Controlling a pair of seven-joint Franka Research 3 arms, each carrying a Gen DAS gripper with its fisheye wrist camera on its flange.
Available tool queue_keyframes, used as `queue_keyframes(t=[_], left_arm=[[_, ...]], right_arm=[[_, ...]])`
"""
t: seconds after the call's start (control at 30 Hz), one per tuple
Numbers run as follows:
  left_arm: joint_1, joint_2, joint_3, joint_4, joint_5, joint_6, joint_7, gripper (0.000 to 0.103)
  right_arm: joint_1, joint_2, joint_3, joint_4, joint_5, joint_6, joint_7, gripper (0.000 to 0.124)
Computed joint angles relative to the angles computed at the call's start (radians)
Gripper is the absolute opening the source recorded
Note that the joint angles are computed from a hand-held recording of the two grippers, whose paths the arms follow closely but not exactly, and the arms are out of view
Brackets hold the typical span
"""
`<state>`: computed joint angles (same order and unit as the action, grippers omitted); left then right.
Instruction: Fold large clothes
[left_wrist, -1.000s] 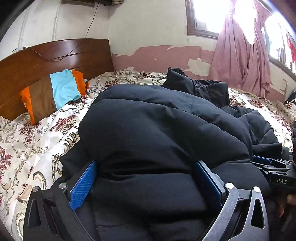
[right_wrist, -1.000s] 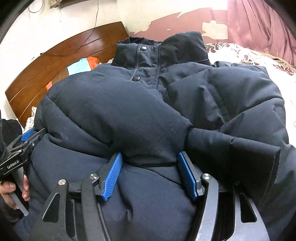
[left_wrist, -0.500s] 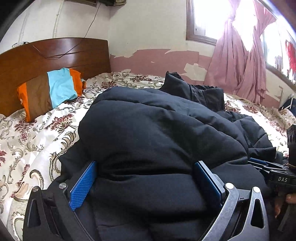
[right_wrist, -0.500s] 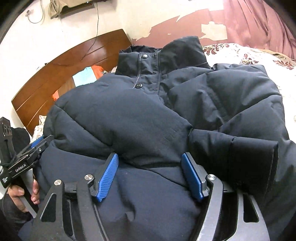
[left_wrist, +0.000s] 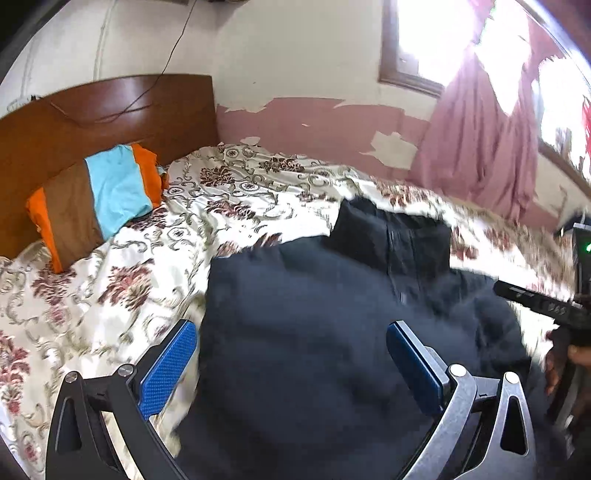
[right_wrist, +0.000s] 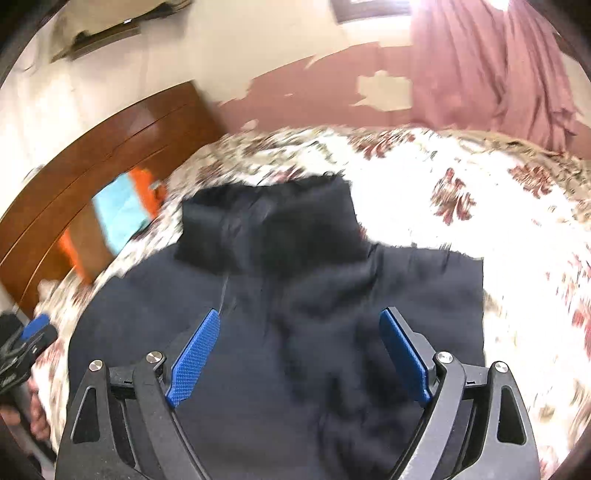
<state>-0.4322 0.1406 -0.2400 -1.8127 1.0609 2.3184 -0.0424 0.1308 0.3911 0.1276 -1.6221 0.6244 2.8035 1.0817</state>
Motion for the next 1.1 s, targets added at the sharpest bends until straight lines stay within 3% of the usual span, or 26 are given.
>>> queue_keyframes(t=[0.1,0.2,0.27,0.43,0.6,0.77,0.9,1.0,1.1], left_arm=[[0.018,0.079,0.028,0.121,-0.034,0.008,-0.014,0.103],[0.021,0.151,0.062,0.209,-0.044,0.052,-0.073,0.103],[0.021,0.208,0.079,0.275,-0.078,0.078,-0.063,0.103],[-0.011,0.324,0.127,0.415,-0.117,0.093,-0.012,0.103],[-0.069,0.434,0.190,0.563,-0.105,0.031,0.072,0.103],[-0.075,0.517,0.227,0.642,-0.122,0.076,0.060,0.103],[-0.067,0.598,0.231,0.737,-0.213,0.074,0.102,0.103],[-0.073,0.618,0.251,0.747,-0.245,0.087,0.109,0.103],[-0.081,0.565,0.287,0.638,-0.208,0.187,0.010,0.103]], right_arm=[[0.046,0.118,-0.055,0.178,-0.079,-0.038,0.169,0.085],[0.019,0.205,-0.016,0.279,-0.048,-0.016,0.228,0.085],[-0.003,0.269,0.021,0.349,-0.014,-0.006,0.253,0.085],[0.012,0.433,0.043,0.561,-0.025,-0.034,0.370,0.083],[0.066,0.541,-0.014,0.716,-0.130,-0.050,0.477,0.066],[0.054,0.529,-0.002,0.665,-0.166,0.001,0.488,0.044],[0.054,0.476,-0.002,0.562,-0.191,0.077,0.438,0.013],[0.038,0.391,0.026,0.418,-0.192,0.162,0.364,0.008],[-0.012,0.288,0.094,0.238,-0.182,0.262,0.223,0.006]])
